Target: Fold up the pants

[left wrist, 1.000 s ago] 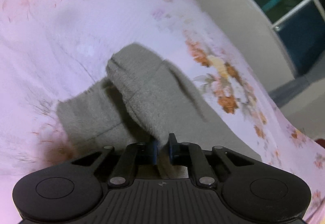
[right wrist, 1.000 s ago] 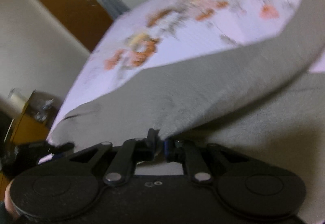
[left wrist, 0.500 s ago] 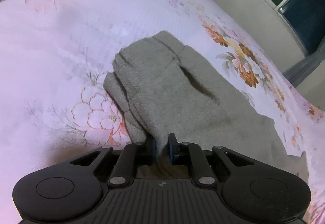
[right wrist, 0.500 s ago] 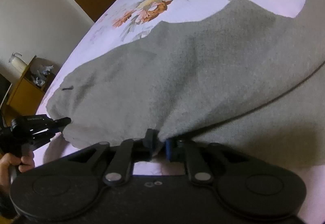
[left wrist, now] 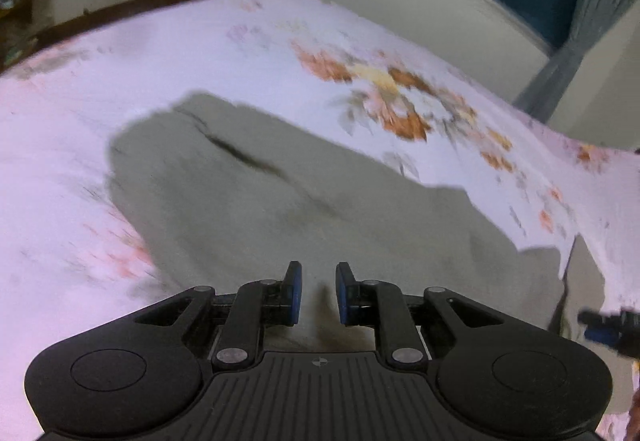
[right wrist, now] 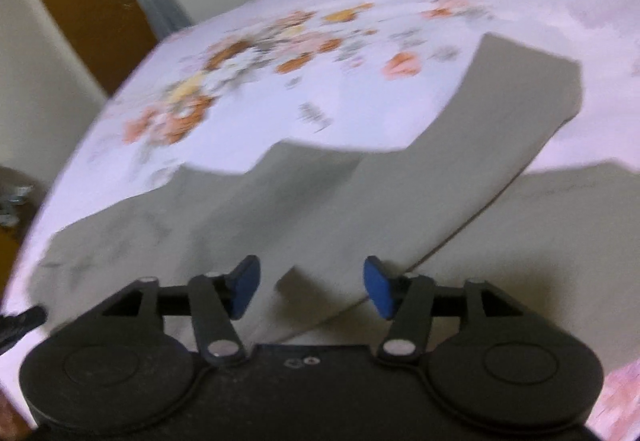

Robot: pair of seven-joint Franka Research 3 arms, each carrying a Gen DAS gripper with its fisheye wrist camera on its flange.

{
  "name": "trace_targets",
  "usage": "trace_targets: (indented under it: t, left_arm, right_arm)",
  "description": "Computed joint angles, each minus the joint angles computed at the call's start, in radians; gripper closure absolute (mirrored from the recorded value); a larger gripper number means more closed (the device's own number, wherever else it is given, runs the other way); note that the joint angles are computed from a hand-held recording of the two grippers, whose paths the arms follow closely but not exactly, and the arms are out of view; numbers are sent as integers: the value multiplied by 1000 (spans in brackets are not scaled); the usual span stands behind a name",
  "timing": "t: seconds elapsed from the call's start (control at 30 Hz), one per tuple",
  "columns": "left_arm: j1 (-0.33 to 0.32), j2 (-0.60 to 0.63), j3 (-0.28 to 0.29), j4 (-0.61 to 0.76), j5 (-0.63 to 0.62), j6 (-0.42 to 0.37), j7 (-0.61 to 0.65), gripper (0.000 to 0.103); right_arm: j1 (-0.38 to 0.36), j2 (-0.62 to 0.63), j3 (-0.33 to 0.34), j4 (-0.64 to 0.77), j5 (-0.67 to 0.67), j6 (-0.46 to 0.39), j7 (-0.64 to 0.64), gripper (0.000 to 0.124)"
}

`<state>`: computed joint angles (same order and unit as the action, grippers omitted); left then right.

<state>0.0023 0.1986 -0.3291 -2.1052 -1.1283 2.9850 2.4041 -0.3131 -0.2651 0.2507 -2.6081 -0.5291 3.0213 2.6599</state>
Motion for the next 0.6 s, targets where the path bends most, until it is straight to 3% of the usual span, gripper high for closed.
trace_targets:
  t: [0.1,0.27,0.33,0.37,0.5,0.6]
  left_arm:
    - [-24,32,12,-3,91,9,-98,86]
    - [43,54,-73,-7,-13,48,8,86]
    - [50,56,-77,-5,-28,42,27,86]
    - [49,60,-77,0,-33,40,32,86]
    - [53,68,-83,9,-83,39,86,86]
    - [48,65,-76,9,-107,35,116,86]
  right_arm:
    - [11,68,-20,72,-11,-90,10,59]
    - [74,153,-44,174,-25,-270,36,56]
    - [91,151,-64,169,-70,-261,62,87]
    - [107,137,-88,149,-37,-234,32,118]
    - [175,21,-171,40,63,-207,-61,119]
    - [185,-93,-174,-50,120,-184,-111,120]
